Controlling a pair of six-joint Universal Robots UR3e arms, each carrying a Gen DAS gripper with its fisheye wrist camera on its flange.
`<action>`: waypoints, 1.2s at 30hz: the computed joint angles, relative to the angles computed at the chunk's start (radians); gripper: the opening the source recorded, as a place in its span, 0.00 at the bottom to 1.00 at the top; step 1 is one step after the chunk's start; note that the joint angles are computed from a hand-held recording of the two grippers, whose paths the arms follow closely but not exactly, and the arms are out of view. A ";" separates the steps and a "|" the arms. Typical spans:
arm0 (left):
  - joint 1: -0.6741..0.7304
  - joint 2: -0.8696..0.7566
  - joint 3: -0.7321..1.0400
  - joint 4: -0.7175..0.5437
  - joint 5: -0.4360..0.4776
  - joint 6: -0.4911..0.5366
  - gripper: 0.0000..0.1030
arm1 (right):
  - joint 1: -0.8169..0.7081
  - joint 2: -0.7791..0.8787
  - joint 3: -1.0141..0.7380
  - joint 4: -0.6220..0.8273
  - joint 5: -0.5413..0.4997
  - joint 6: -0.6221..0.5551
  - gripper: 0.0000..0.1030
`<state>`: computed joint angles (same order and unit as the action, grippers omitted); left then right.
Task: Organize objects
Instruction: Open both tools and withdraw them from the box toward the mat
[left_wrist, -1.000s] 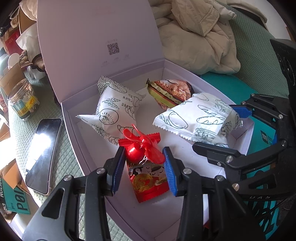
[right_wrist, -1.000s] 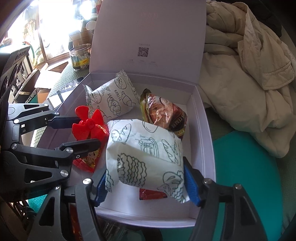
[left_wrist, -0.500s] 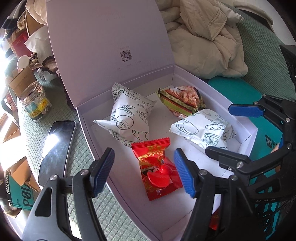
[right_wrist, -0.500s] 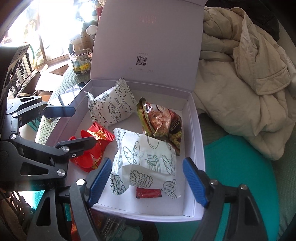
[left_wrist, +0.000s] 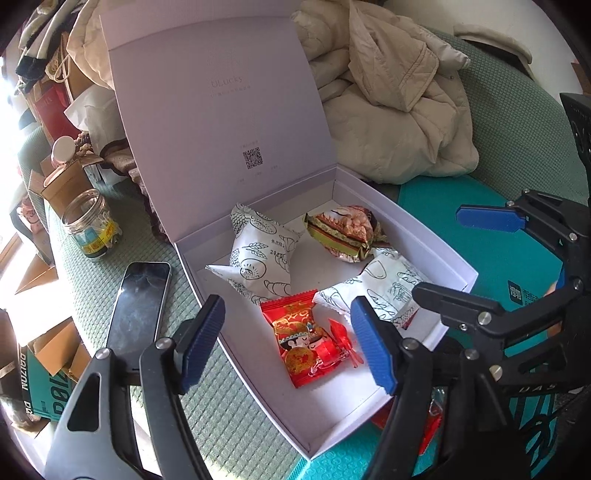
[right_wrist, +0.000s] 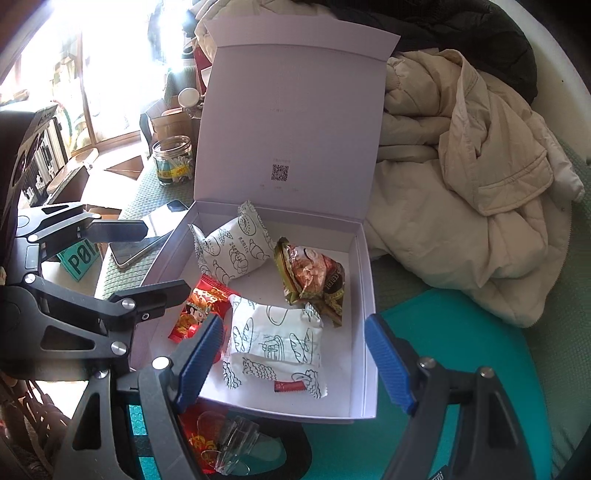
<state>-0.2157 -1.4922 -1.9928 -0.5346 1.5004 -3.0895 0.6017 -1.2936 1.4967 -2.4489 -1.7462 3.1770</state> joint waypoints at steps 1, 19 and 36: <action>-0.001 0.012 0.003 -0.010 0.003 -0.002 0.68 | 0.003 -0.007 -0.002 0.003 -0.002 0.003 0.77; -0.012 0.249 0.065 -0.193 0.030 -0.019 0.77 | 0.071 -0.169 -0.005 0.054 -0.071 0.072 0.77; -0.074 0.458 0.031 -0.325 0.068 -0.063 0.79 | 0.185 -0.312 0.099 0.088 -0.165 0.194 0.81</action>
<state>-0.2895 -1.0346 -1.9618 -0.8598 1.5684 -3.1526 0.7866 -1.6057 1.5958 -2.3604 -1.9114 3.3714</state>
